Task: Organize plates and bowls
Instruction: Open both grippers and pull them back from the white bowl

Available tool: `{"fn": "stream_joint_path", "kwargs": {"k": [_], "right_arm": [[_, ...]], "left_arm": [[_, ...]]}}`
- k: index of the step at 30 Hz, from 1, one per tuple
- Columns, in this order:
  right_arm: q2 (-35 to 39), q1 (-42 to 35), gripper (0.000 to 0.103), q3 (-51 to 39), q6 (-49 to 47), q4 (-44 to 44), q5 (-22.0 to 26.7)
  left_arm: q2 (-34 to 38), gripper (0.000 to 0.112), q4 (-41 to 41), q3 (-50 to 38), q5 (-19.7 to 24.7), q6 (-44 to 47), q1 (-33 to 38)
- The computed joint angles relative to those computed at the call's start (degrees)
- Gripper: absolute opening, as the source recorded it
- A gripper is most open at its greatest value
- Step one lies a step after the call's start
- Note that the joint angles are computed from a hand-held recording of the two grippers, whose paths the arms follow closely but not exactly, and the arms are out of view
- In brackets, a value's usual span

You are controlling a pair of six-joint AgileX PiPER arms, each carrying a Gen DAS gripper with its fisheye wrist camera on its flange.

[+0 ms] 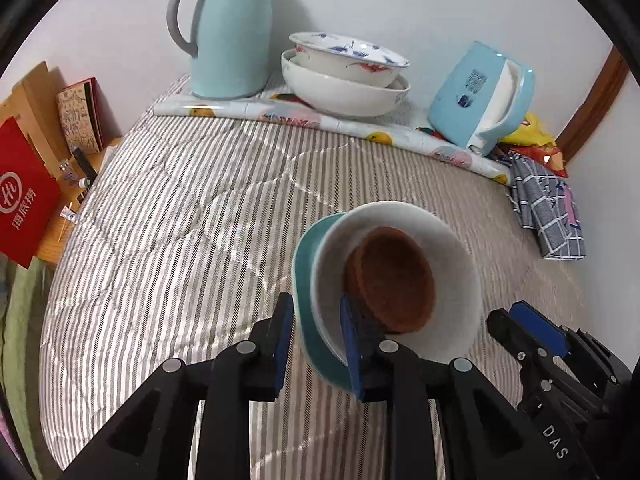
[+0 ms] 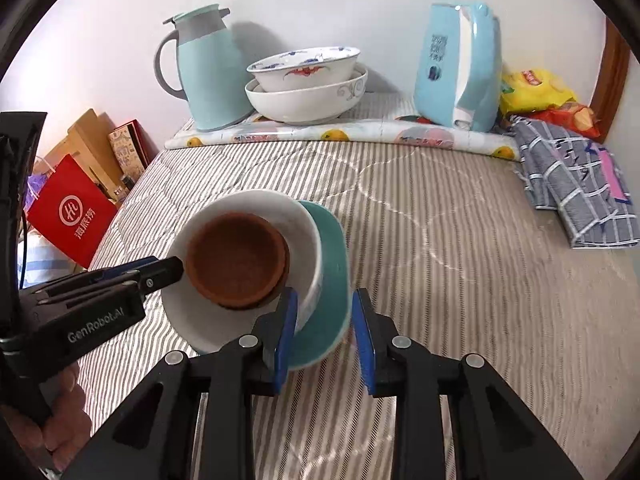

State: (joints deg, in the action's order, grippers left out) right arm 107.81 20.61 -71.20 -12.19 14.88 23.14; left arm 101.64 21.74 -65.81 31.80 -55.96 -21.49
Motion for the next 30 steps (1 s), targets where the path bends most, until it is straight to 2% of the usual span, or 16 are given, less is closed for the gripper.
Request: {"fn": "stream_joint_path", "kwargs": {"k": [3,5,7,8,11,15,18,24,26,27,28,30], "right_arm": [[-3.84,-1.16,0.034,3.24,-0.62,1.01,-0.41],[-6.80,-2.03,0.041,5.78,-1.70,2.14,-0.95],[-10.33,-2.65,0.050,8.74,-0.16,0.99,-2.02],[-11.76,-2.83,0.051,9.90,0.90,-0.09,-2.33],[-17.31,-3.29,0.054,14.28,5.77,-5.40,-3.56],[-23.63,-4.76,0.064,18.99,8.51,-8.15,-4.13],[-27.97,-6.40,0.065,21.76,7.79,-7.49,-3.08],[-35.13,-11.73,0.065,25.93,-0.04,-0.68,0.18],[-37.21,-13.68,0.073,27.18,-2.36,1.39,1.49],[-38.03,-14.08,0.082,27.81,-2.41,1.30,1.54],[-39.36,-14.44,0.087,28.83,-2.33,0.78,1.07],[-41.34,-14.69,0.090,30.36,-0.98,-1.01,0.47]], "left_arm": [[-2.11,0.025,3.18,0.73,1.31,-4.02,-2.41],[-3.54,0.038,5.96,0.96,2.72,-7.38,-4.70],[-4.99,0.042,9.59,1.32,4.25,-11.45,-7.34],[-5.42,0.044,10.99,1.30,5.16,-13.09,-8.48],[-7.37,0.053,16.48,1.34,8.95,-19.28,-13.75],[-9.30,0.058,22.47,1.17,14.89,-26.25,-20.63],[-10.25,0.066,25.48,0.88,18.60,-30.32,-25.14],[-10.93,0.076,28.05,0.72,23.00,-36.09,-31.21],[-10.69,0.080,28.18,0.15,24.48,-36.87,-32.61],[-10.48,0.080,28.22,-0.02,24.91,-37.27,-33.22],[-10.33,0.081,28.29,-0.23,25.44,-37.66,-33.76],[-9.97,0.086,28.31,-0.61,26.26,-38.31,-34.87]]}}
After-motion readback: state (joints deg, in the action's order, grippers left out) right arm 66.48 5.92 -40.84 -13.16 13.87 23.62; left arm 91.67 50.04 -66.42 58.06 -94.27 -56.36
